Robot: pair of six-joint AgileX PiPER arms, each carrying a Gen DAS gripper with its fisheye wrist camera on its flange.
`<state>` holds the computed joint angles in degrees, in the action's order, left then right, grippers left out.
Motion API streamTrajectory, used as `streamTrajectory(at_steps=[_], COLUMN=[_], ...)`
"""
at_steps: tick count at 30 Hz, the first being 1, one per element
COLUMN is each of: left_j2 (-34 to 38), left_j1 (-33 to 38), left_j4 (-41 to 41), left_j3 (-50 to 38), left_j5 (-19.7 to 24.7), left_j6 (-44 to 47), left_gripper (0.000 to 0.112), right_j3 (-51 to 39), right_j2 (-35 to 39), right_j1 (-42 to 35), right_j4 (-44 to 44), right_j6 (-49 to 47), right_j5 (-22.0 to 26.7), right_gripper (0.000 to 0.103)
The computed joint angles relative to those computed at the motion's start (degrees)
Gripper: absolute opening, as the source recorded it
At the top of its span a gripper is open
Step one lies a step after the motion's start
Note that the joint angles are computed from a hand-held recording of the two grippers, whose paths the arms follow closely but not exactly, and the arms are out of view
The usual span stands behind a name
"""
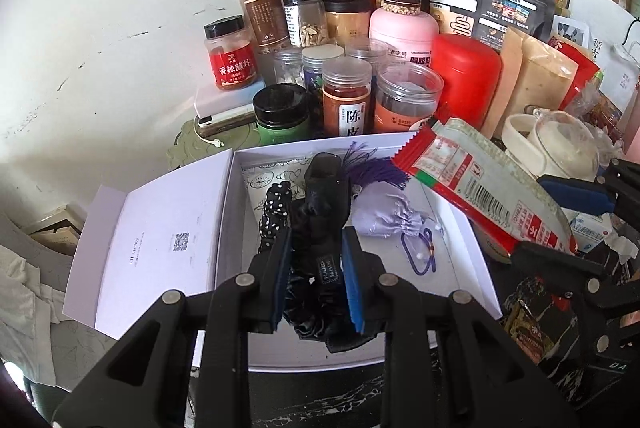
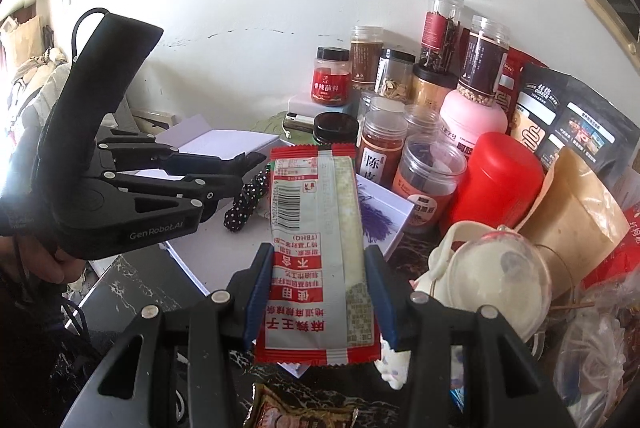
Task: Organize objects
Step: 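Lower the strap into the white box with left tool while right tool releases the packet inside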
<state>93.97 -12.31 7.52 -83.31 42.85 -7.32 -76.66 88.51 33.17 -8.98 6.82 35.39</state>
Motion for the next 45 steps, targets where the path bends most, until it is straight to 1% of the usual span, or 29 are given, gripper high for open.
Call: streamTrajectory(at_steps=[2,5,8,12,15,20,25,29,32,36,39,42,45], left_j2=[1.52,3.81,6.5,10.11,13.17,17.36,20.03,21.07,21.36,22.64,23.31,23.68,24.12], left_j1=[0.92,1.45,2.44,2.21,1.18,1.71,2.68,2.35,3.14,2.62,2.88,2.95,3.05], left_j4=[-1.38,-0.54,-1.93,0.16,5.92,6.22,4.46,7.66,3.74,3.77,2.31,2.03,1.2], left_j3=[-1.81,-4.28,-7.67,-12.36,-16.24,-21.1,-23.02,-22.94,-23.04,-23.81,-24.1,-24.15,-24.24], left_j5=[0.21,0.24,1.0,2.09,3.53,5.08,5.9,6.0,5.4,6.11,6.27,6.29,6.52], left_j6=[0.76,-0.01,0.51,-0.37,-4.95,-4.3,-2.5,-4.47,-1.41,-0.91,0.24,0.69,1.71], left_gripper=[0.023,0.023,0.023,0.023,0.023,0.023,0.023,0.023,0.023,0.023,0.023,0.023,0.023], right_j3=[-1.21,-3.09,-4.75,-7.62,-10.55,-14.75,-17.12,-16.49,-16.42,-17.04,-17.35,-16.68,-16.79], right_j2=[1.06,2.53,3.92,6.47,8.83,12.25,15.29,16.46,17.21,18.83,19.84,20.08,20.54], right_j1=[-0.58,-1.5,-2.27,-3.22,-3.71,-4.14,-3.97,-3.55,-3.27,-2.85,-3.32,-2.67,-2.85], right_j4=[0.17,0.73,1.39,2.36,2.51,3.73,4.04,5.28,5.41,3.74,5.53,3.79,5.71], right_j6=[-0.36,-1.08,-2.1,-3.08,-2.93,-5.24,-5.28,-6.42,-6.35,-4.66,-6.38,-6.03,-7.78], right_j5=[0.02,-0.01,-0.41,-0.38,0.08,1.22,1.77,0.63,-0.02,0.63,0.57,-0.3,-0.25], right_gripper=[0.046,0.046,0.046,0.046,0.046,0.046,0.046,0.046,0.046,0.046,0.046,0.046,0.046])
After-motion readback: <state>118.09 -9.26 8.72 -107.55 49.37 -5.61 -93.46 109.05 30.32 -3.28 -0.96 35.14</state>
